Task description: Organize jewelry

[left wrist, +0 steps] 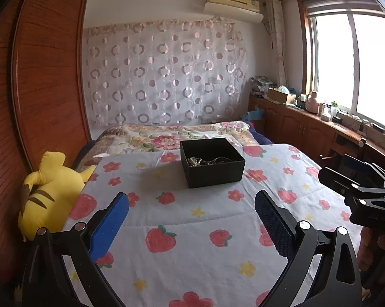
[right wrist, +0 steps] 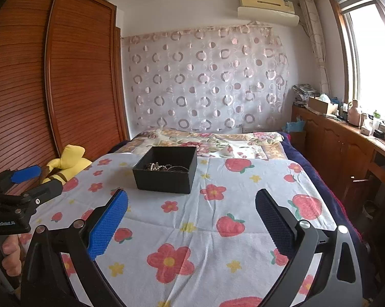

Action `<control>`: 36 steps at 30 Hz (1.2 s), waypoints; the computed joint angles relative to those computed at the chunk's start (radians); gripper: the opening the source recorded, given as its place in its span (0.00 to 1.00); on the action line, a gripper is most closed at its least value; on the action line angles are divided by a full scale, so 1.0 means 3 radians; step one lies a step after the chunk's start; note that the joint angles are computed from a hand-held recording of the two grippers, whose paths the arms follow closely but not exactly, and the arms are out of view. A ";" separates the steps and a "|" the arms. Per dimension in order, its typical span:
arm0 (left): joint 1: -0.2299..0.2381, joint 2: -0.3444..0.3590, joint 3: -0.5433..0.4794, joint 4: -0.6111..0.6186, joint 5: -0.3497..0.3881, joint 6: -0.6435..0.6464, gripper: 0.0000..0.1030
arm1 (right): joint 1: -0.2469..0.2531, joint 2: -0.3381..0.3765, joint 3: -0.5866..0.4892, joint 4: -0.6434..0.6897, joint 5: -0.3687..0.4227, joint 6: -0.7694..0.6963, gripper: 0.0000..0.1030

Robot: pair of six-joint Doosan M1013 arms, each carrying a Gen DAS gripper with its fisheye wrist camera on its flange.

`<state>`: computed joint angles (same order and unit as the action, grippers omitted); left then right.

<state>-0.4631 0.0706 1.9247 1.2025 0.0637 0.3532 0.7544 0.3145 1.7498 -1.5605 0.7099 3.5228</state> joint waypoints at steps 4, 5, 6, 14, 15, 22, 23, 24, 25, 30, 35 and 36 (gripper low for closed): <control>0.0001 -0.0006 0.0009 0.0117 -0.0008 -0.0120 0.93 | 0.0003 -0.0001 0.0003 -0.0010 0.0007 0.0013 0.98; -0.0001 -0.0008 0.0011 0.0192 -0.0006 -0.0192 0.93 | 0.0003 -0.0003 0.0005 -0.0011 0.0011 0.0016 0.98; -0.0005 -0.0010 0.0014 0.0317 0.0000 -0.0314 0.93 | 0.0006 -0.0003 0.0007 -0.0016 0.0014 0.0025 0.98; -0.0004 -0.0016 0.0012 0.0482 -0.0003 -0.0485 0.93 | 0.0004 -0.0008 0.0013 -0.0021 0.0013 0.0030 0.98; -0.0004 -0.0016 0.0012 0.0482 -0.0003 -0.0485 0.93 | 0.0004 -0.0008 0.0013 -0.0021 0.0013 0.0030 0.98; -0.0004 -0.0016 0.0014 0.0491 -0.0003 -0.0493 0.93 | 0.0006 -0.0009 0.0018 -0.0028 0.0017 0.0045 0.98; -0.0003 -0.0017 0.0015 0.0540 -0.0007 -0.0544 0.93 | 0.0004 -0.0009 0.0019 -0.0030 0.0010 0.0045 0.98; -0.0003 -0.0015 0.0015 0.0543 -0.0007 -0.0545 0.93 | 0.0005 -0.0010 0.0022 -0.0033 0.0009 0.0048 0.98; -0.0005 -0.0015 0.0014 0.0542 -0.0005 -0.0543 0.93 | 0.0004 -0.0009 0.0021 -0.0034 0.0014 0.0048 0.98; -0.0003 -0.0015 0.0016 0.0581 -0.0004 -0.0582 0.93 | 0.0000 -0.0010 0.0024 -0.0037 0.0007 0.0052 0.98; -0.0003 -0.0014 0.0018 0.0630 -0.0004 -0.0629 0.93 | 0.0001 -0.0009 0.0027 -0.0047 0.0013 0.0064 0.98; -0.0001 -0.0013 0.0018 0.0621 -0.0007 -0.0618 0.93 | 0.0003 -0.0010 0.0030 -0.0053 0.0015 0.0071 0.98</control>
<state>-0.4635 0.0666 1.9302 1.3888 0.0616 0.1678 0.7554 0.3114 1.7587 -1.5763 0.7144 3.5442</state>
